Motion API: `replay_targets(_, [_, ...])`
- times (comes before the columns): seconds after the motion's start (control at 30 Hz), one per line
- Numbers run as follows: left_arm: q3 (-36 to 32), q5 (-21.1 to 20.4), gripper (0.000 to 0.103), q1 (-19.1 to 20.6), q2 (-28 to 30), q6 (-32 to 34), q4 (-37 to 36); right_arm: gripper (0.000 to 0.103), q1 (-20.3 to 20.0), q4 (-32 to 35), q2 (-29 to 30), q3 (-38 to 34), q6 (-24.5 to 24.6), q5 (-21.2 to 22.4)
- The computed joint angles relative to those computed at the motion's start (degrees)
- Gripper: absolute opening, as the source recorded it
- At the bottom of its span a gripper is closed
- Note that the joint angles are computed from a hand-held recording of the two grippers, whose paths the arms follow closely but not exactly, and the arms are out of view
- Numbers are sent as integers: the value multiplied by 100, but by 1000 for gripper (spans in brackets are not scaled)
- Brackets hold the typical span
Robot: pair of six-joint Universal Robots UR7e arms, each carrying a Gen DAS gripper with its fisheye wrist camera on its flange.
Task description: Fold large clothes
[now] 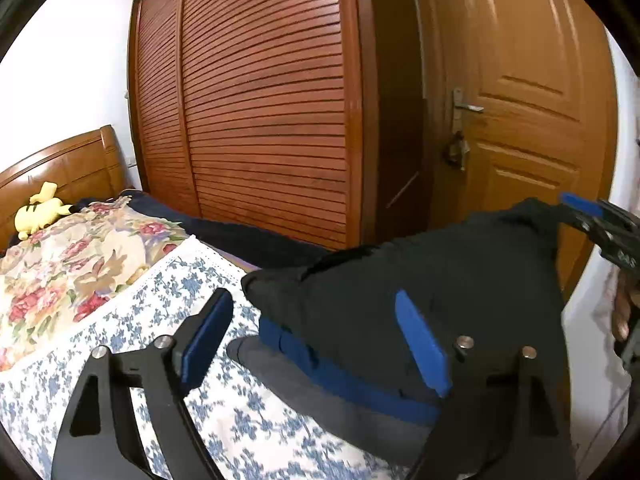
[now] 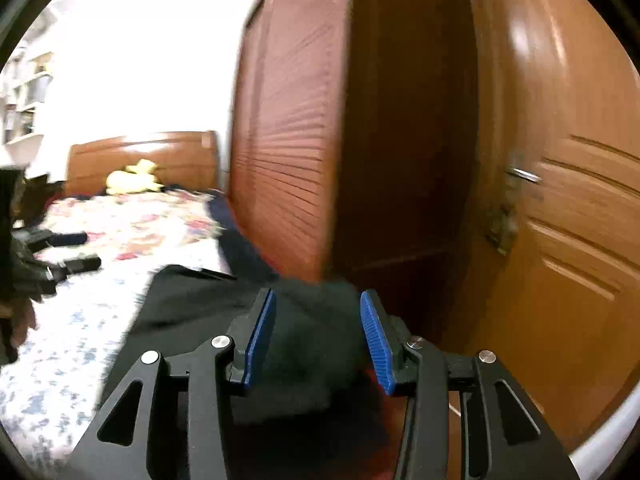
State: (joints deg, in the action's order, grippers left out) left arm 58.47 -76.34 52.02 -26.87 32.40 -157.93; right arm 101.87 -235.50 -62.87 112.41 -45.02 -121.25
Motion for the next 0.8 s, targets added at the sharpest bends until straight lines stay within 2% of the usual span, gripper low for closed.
replay_targets(0.13, [697, -82, 97, 14, -437, 25, -235, 46, 154, 785, -27, -176, 151, 14])
replay_targets(0.2, [976, -149, 97, 31, -619, 40, -350, 46, -8, 1448, -142, -329, 290, -35])
replay_targets(0.27, [1179, -174, 101, 38, -755, 83, -419, 46, -160, 1799, -164, -454, 427, -389])
replay_targets(0.33, [1439, -220, 103, 51, -923, 91, -511, 45, -325, 2476, -245, -588, 896, -687])
replay_targets(0.37, [1568, -258, 103, 65, -1020, 70, -506, 45, -443, 2740, -312, -577, 1135, -687])
replay_targets(0.5, [1938, -203, 103, 90, -1267, 33, -637, 45, -569, 3193, -511, -578, 1566, -789])
replay_targets(0.6, [2182, -169, 103, 113, -1478, -58, -657, 46, -438, 3087, -521, -660, 1616, -1040])
replay_targets(0.8, [2735, -90, 103, 175, -1942, -101, -1033, 46, 255, 2089, -633, -431, 972, -1608])
